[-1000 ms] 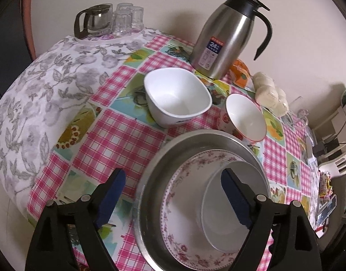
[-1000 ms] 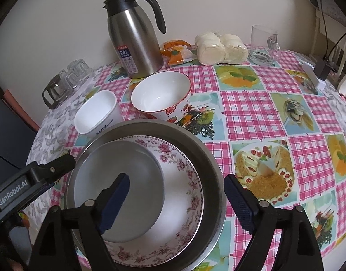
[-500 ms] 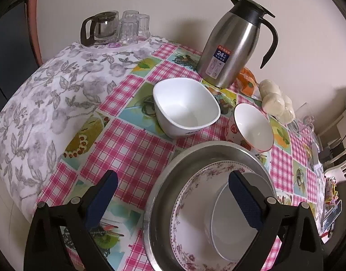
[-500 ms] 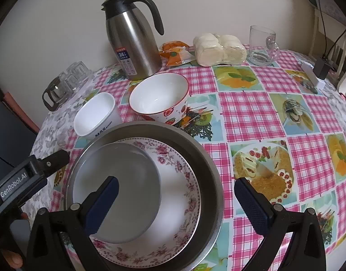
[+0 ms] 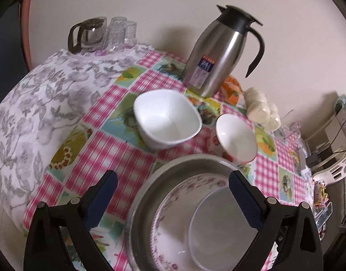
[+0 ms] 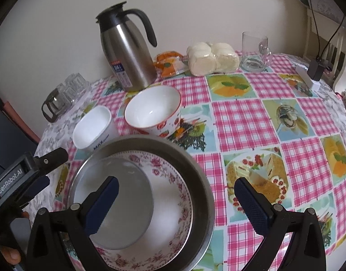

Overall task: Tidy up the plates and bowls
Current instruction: 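Withdraw both grippers from the basin toward the white bowls, then move the left gripper to the white square bowl and close on its rim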

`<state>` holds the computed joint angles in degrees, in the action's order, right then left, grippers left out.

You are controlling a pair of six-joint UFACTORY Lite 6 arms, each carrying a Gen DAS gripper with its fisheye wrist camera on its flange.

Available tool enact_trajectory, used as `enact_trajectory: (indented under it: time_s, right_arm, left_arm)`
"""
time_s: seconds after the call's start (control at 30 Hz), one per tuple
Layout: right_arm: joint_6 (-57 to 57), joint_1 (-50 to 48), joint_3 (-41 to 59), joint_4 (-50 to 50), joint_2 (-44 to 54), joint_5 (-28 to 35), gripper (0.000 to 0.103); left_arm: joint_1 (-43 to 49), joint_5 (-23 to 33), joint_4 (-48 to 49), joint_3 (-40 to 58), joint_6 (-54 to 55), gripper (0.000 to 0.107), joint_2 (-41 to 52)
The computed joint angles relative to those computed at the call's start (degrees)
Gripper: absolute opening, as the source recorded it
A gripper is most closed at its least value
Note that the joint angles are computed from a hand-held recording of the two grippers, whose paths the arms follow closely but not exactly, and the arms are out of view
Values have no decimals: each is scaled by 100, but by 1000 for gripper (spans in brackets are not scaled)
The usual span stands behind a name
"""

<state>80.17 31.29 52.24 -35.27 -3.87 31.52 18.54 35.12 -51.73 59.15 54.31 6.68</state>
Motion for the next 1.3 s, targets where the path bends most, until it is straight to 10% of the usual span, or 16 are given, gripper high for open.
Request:
enact_trajectory:
  time_s: [0.97,1.3]
  right_arm:
    - [618,-833,169,-1028,300,-1089,103]
    - [-2146,-901,2054,1009,1419,-439,103]
  left_arm:
    - [-83,296,-1407,2027,1034,99,1633]
    - [54,498,-1133,3083,469,99,2653]
